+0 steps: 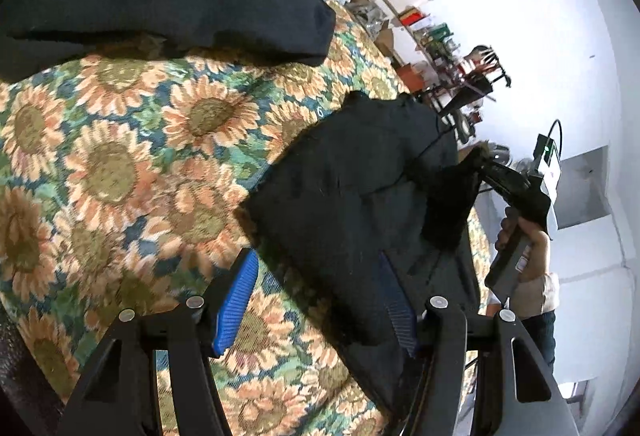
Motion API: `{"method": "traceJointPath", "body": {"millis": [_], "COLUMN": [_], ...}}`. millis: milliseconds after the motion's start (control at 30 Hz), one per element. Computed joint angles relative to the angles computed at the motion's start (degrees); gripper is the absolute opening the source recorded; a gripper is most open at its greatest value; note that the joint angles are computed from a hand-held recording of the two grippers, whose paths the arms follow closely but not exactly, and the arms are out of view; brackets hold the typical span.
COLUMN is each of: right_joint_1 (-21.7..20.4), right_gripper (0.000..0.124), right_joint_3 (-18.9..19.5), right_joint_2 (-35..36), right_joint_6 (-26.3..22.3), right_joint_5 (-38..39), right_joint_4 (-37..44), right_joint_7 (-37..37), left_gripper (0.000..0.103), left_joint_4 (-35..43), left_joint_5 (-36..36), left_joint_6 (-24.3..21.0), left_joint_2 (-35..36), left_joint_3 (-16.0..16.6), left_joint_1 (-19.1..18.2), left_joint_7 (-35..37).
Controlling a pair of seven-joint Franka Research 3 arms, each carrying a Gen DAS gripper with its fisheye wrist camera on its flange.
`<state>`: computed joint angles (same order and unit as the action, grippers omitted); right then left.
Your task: Fold clothes
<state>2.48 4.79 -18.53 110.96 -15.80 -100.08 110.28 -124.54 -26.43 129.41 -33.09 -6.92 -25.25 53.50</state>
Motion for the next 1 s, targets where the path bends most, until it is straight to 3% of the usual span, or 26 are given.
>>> {"method": "traceJointPath", "body": {"millis": [67,200,333,400,467,533,733,800,867,1000], "right_joint_1": [-0.2,1.3,5.7,8.4,11.0,12.7,12.6,13.2,13.5,15.4], "right_gripper": [0.049,0.071,0.073,0.066,0.046,0.046,0.057,0.049,0.030,0.025], "right_joint_3": [-1.3,-1.2,-0.8,-1.4,-1.7,-1.5,3.5,5.1,7.0,7.6], "right_joint_2": [-2.5,-13.8,-25.1,-29.3,-33.4,-35.0,-36.5,-34.6,-32.7,-32.3], "right_joint_6": [-1.4,2.7,1.3,-0.5,-2.0,-2.3,4.4,6.0,6.2,4.3], "right_joint_5": [3.3,10.3,20.0,26.7,33.2,38.4,40.5,39.0,36.7,34.3], "right_joint_4": [-1.6,-9.7,-18.3,-22.4,-26.4,-29.9,-34.0,-33.0,-31.6,-31.0], "right_joint_7": [1.2,0.0,-3.6,-4.9,-5.9,-6.4,-6.9,-8.3,-8.7,-9.5], "left_gripper": [0.062,0.062,0.062,0.048,0.032,0.025,0.020,0.019,0.010,0.010], "left_joint_4": [1.2,4.6,8.4,9.7,10.6,11.7,14.3,14.7,14.7,14.1], "left_joint_5": [-0.2,0.7,3.3,5.2,5.2,5.5,6.8,6.8,7.4,9.4], "left_joint_6": [-0.4,-2.6,-5.4,-5.6,-6.1,-8.1,-12.1,-14.3,-16.3,-18.4], "left_joint_2": [1.7,5.3,7.9,8.5,9.0,9.8,13.2,13.8,13.9,12.3], "left_joint_3": [0.1,-0.6,-2.2,-3.2,-3.4,-3.5,-3.8,-3.7,-3.8,-4.4], "left_joint_1": [-0.4,-0.1,0.3,0.4,-0.1,0.0,1.6,2.3,3.0,3.8], "left_joint_7": [0.8,2.1,5.3,7.1,9.2,10.0,11.5,11.9,12.3,13.1]}}
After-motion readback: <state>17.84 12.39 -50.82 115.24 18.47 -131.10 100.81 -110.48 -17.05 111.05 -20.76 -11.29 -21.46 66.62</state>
